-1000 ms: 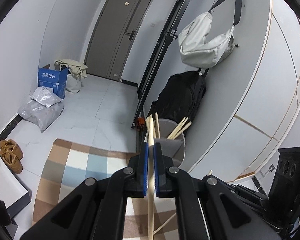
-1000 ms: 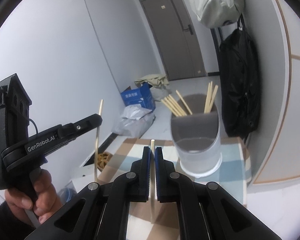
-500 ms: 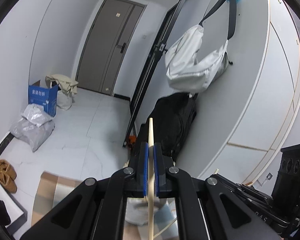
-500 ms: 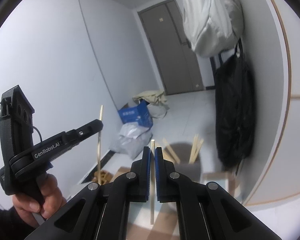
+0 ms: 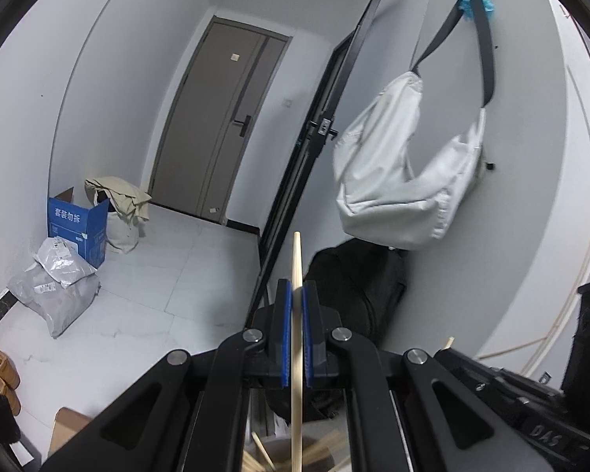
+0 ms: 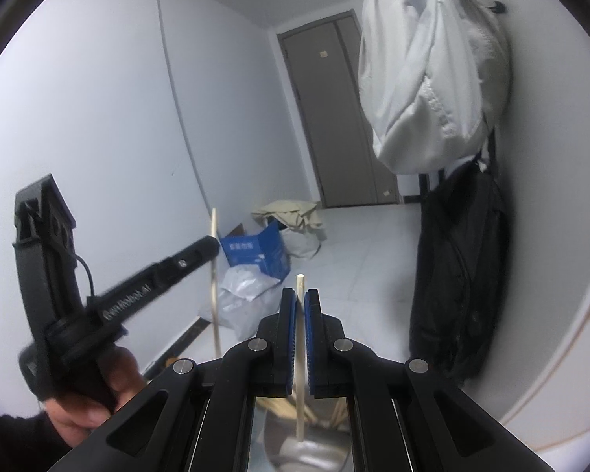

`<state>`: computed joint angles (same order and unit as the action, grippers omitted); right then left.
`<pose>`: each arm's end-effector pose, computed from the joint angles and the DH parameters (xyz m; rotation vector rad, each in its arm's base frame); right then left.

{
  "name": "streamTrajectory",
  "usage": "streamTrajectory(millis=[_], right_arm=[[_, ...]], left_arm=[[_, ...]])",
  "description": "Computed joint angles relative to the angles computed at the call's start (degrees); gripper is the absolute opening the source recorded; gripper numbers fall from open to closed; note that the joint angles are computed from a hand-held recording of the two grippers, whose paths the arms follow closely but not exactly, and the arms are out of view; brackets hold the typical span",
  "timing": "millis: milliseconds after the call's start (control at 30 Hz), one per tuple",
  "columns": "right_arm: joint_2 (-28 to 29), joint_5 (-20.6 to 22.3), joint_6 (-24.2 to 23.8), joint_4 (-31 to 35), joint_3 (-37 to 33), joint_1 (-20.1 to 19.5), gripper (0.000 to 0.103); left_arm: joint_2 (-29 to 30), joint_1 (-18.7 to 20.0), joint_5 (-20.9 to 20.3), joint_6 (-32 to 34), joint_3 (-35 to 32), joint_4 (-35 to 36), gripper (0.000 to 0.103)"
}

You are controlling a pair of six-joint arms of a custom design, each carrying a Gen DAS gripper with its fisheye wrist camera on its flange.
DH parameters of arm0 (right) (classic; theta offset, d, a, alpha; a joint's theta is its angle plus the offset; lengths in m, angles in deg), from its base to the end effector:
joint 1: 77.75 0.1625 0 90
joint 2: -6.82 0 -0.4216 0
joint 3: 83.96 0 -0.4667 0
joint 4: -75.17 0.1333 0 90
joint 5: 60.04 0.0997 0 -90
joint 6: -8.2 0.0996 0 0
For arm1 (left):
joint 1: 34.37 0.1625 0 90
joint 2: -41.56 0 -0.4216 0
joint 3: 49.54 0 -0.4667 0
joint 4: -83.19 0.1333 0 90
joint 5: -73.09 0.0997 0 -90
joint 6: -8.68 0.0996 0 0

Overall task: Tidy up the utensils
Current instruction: 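Lower both held chopsticks into the white holder compartments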

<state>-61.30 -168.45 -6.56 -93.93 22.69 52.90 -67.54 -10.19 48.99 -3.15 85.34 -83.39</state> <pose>0.5068 -0.4339 0.2561 1.1478 -2.5447 1.1050 -0.2519 -0.3589 0.4095 0.3897 2.2359 -1.6839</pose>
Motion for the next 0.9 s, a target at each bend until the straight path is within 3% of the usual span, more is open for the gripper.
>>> streamTrajectory(millis=[300,600,900], right_arm=[[2.4,1.42,-2.08,0.42,-1.52,-2.1,0.004],[2.79,1.14,-2.93,-0.33,-0.63,-3.13,0.004],[2.21,1.63,-1.83,-0.89,1.54,-4.64,0.004]], left_arm=[[6.35,5.26,-2.02,9.14,0.1,-13.97,0.001],[10.75,4.25,-0.3,19.71,1.2,-25.45,0.001],[13.01,4.4,1.19,23.08,1.25,-27.3,0.001]])
